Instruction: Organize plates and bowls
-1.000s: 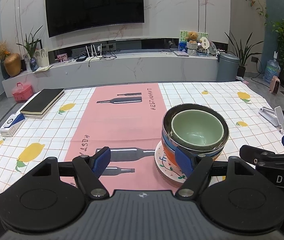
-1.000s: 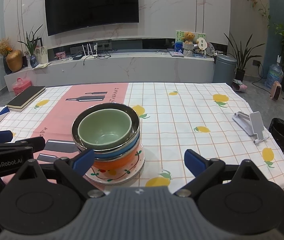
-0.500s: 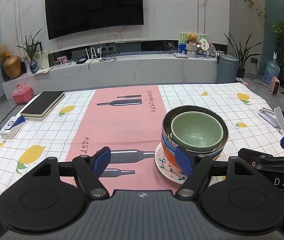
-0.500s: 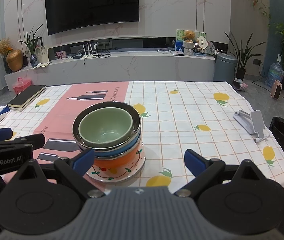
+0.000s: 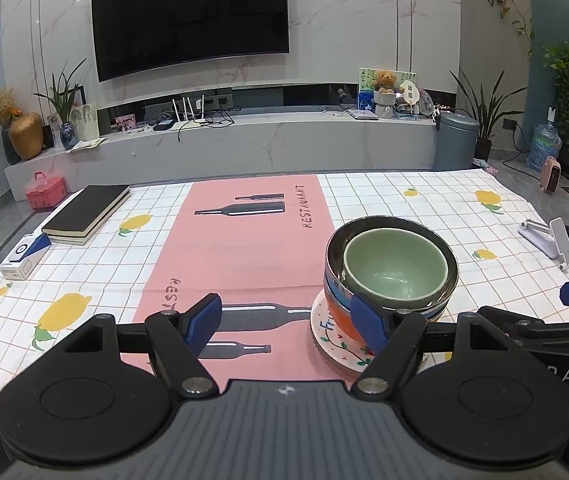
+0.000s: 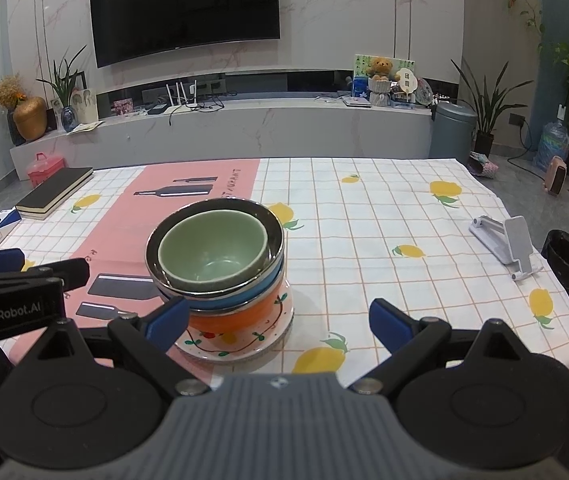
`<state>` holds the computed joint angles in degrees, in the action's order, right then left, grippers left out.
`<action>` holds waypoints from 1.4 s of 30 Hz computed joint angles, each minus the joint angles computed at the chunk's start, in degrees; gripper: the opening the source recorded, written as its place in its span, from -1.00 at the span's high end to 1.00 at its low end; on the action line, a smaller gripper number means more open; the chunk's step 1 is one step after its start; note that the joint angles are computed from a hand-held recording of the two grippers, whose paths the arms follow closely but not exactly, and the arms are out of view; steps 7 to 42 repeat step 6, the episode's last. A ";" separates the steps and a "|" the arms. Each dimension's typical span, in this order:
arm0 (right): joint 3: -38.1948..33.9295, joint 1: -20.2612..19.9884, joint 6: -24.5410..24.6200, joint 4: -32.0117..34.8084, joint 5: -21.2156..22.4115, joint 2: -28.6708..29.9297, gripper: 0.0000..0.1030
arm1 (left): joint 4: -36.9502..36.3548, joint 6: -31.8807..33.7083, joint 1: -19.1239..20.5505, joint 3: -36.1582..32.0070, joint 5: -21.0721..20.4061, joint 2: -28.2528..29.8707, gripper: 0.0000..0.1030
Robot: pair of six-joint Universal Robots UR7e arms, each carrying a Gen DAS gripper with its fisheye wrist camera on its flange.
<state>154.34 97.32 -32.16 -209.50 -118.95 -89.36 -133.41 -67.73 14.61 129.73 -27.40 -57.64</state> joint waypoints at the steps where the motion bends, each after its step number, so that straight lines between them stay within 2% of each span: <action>1: -0.08 -0.04 0.02 0.19 0.01 -0.06 -0.84 | -0.17 0.07 0.00 0.02 -0.01 0.06 -0.67; 42: -0.28 -0.18 0.05 0.81 0.03 -0.16 -0.84 | -1.52 1.04 0.21 0.19 -0.19 0.37 -0.67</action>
